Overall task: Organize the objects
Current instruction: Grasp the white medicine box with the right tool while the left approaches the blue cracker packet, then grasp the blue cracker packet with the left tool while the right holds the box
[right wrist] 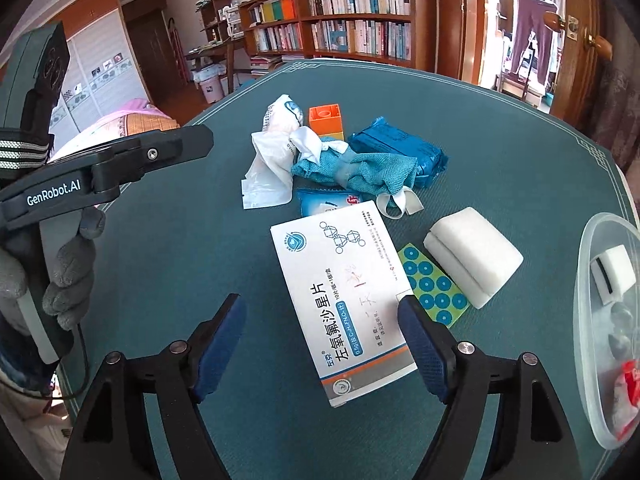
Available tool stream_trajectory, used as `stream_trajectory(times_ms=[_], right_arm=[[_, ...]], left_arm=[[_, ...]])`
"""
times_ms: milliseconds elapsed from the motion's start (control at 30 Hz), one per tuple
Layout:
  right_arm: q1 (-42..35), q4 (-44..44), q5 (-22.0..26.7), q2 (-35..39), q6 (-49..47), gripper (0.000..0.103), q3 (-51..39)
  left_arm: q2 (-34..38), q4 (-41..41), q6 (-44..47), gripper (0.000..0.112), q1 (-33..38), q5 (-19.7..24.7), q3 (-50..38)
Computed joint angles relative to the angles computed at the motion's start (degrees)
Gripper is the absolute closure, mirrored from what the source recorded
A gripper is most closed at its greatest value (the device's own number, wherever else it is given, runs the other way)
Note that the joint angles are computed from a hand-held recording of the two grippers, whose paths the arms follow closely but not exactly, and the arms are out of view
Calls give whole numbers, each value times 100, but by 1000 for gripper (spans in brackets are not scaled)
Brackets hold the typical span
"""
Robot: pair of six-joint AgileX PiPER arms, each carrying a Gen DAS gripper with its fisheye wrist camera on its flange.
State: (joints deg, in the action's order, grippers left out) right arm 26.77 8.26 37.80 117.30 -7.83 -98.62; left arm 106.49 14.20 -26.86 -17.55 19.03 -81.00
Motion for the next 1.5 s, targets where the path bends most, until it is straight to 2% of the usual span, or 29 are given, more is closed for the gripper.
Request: stream_trajectory(times_ms=[67, 200, 367, 433, 567, 933, 1167, 1500], right_arm=[[28, -201, -35, 52, 163, 24, -74], [-79, -34, -31, 76, 57, 24, -137], [-226, 192, 343, 452, -86, 24, -623], [-220, 239, 192, 365, -139, 24, -434], [-297, 872, 130, 167, -488, 34, -100], [-191, 339, -415, -857, 598, 36, 1478], [-350, -228, -537, -1332, 1396, 36, 2106], [-541, 24, -733, -1707, 1246, 36, 2560]], left_arm=[[-39, 70, -47, 12, -25, -6, 40], [-62, 202, -182, 12, -54, 6, 52], [7, 148, -176, 12, -98, 70, -23], [-7, 179, -179, 12, -110, 55, 9], [59, 172, -195, 12, -128, 130, -64], [322, 164, -155, 12, -448, 354, -342], [956, -7, -212, 12, -818, 1003, -1268], [2290, 875, -1202, 12, -1237, 2434, -3175]])
